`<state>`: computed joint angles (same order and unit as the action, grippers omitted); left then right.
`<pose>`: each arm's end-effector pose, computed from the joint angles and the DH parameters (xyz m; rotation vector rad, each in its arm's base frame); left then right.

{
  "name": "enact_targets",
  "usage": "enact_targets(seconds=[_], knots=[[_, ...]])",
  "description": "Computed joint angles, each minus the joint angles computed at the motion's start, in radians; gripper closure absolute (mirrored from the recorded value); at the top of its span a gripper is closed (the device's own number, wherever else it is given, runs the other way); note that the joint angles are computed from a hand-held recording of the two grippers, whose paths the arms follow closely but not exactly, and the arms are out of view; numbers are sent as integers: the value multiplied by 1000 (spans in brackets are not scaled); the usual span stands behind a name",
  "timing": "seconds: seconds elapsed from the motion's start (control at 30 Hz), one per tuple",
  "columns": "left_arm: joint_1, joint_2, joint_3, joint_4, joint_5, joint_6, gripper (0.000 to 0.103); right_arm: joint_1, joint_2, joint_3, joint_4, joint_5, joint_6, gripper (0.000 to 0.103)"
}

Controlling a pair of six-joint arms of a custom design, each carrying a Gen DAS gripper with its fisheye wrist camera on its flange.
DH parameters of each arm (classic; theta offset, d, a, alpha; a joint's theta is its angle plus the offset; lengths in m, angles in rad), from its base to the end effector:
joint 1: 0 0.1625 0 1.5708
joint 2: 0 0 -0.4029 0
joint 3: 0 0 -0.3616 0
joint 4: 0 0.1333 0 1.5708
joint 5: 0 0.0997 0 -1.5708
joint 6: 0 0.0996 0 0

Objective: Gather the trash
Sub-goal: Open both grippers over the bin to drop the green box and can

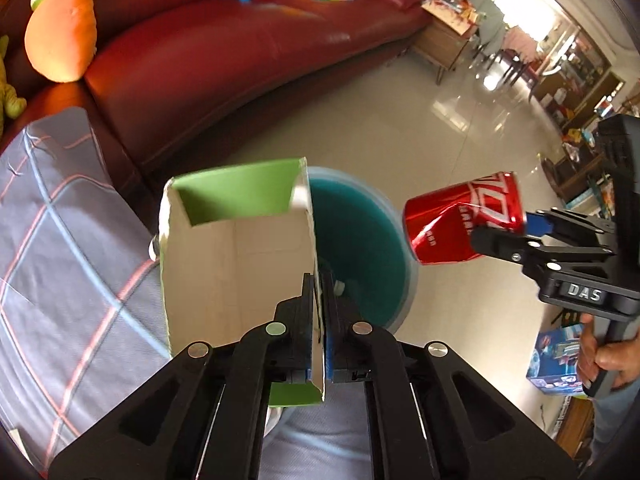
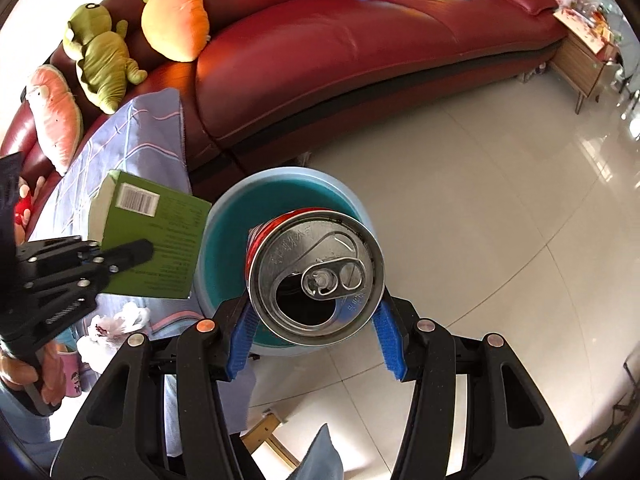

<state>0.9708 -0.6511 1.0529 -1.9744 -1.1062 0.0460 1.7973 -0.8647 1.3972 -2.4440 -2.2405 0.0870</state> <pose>-0.2784 -0.7221 0.1764 0.8532 2.5508 -0.1763 0.2253 -0.6593 0.2452 0.0247 -2.4814 0.5554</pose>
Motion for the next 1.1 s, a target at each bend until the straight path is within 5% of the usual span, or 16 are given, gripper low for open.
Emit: enact_targets(seconds=[0.07, 0.2, 0.53, 0.63, 0.67, 0.7, 0.73, 1.0, 1.07, 1.1], knots=[[-2, 5, -2, -1, 8, -2, 94, -4, 0, 0, 3, 3, -3, 53], [-6, 17, -8, -6, 26, -11, 70, -8, 15, -20, 16, 8, -1, 53], [-15, 17, -7, -61, -22, -2, 58, -20, 7, -6, 13, 7, 14, 53], [-21, 7, 13, -108, -25, 18, 62, -17, 7, -7, 6, -1, 16, 53], [-28, 6, 26, -131, -1, 40, 71, -15, 6, -7, 5, 0, 15, 53], [-32, 16, 18, -115, 22, 48, 97, -14, 5, -5, 3, 0, 16, 53], [-27, 30, -12, -74, 10, 35, 101, -13, 3, -3, 3, 0, 17, 53], [-19, 32, -15, -70, 2, -3, 99, -14, -5, 5, 7, 4, 22, 53], [-16, 25, -11, -66, 8, -20, 92, -13, -2, 0, 13, 6, 17, 53], [-15, 21, -7, -68, 18, -28, 75, -13, 1, -4, 19, 7, 16, 53]])
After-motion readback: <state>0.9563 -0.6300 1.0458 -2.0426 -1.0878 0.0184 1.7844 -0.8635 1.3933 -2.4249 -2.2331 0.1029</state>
